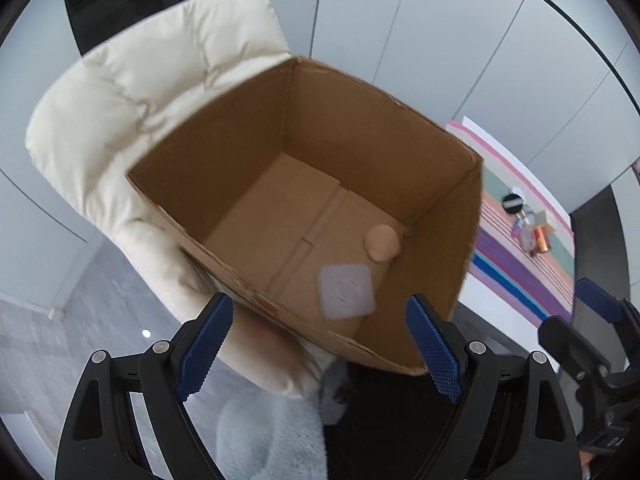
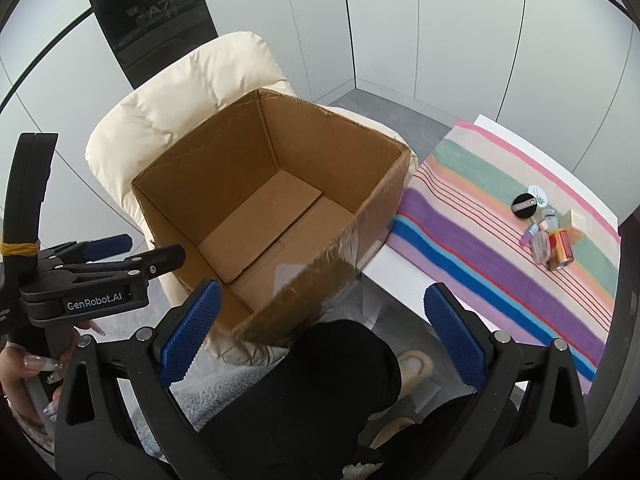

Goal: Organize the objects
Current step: 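Move both open tools back toward the cosmetics on the cloth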

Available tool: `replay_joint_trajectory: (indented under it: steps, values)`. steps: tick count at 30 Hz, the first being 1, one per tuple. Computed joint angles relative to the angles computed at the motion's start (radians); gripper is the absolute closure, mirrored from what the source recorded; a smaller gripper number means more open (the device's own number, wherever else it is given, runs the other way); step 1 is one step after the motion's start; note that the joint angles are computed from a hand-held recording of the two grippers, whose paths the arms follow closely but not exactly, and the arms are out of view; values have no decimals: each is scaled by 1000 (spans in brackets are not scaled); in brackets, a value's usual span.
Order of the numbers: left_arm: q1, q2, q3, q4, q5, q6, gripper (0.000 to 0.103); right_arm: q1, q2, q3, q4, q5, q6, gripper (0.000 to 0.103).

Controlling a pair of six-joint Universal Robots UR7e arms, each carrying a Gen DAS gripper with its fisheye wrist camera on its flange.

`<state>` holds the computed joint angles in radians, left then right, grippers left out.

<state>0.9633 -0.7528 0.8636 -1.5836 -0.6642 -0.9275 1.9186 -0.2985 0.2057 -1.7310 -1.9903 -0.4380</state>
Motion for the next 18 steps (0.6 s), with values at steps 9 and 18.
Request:
replay_joint_trajectory:
  steps: [9, 18]
  values:
    - [-10, 29, -29, 53, 73, 15, 14, -3, -93, 177, -114, 3, 7, 0]
    - [-15, 82, -88, 47, 71, 103, 14, -15, -132, 232, -172, -17, 45, 0]
